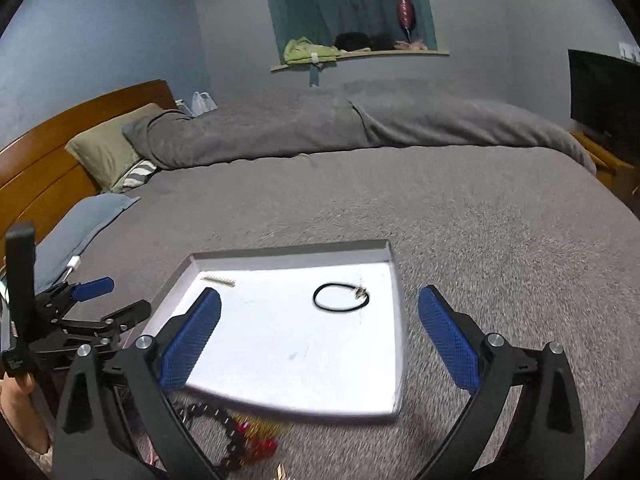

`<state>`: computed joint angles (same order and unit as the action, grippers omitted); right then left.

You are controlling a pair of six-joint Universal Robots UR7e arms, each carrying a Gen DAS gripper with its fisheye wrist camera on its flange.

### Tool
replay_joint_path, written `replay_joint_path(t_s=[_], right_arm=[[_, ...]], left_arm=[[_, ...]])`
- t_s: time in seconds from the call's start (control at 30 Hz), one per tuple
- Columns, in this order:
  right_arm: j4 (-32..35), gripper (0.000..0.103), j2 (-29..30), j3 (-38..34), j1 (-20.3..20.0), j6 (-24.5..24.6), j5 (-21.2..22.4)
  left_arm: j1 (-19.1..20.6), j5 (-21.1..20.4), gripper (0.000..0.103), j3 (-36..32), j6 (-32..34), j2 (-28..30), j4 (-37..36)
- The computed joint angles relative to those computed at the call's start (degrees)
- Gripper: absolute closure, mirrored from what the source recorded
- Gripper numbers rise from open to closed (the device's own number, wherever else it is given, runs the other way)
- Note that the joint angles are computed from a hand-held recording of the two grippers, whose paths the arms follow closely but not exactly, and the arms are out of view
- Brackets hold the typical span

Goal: Organize jewelry
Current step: 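Withdraw both grippers from the tray back toward the jewelry pile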

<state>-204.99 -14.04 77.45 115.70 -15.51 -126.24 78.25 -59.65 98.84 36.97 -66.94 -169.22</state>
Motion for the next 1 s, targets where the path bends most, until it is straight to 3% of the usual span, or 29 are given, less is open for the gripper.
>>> replay_joint_path(t_s=[0.13,0.37,0.73,1.0], right_arm=[[-5.14,0.006,0.09,3.70,0.71,-1.90,-1.07],[-12.54,0.006,0.34,8.13,0.88,-3.40,-3.27],[-17.00,0.006,1.72,10.36,0.50,-3.42,-3.19],[-19.11,0.006,2.93,10.00,0.80,-5.07,-2.64]], left_arm=[[0.10,1.62,0.008,3.85,1.29,-0.93,-5.76],[1.02,-1.51,0.008,7.49,0.24,-3.73,-7.12],[3.15,-6.35,0.008,10.81,0.90,-5.98,-9.33],[4.60,-7.67,0.008,11.85,0.72,-6.97,-10.61]])
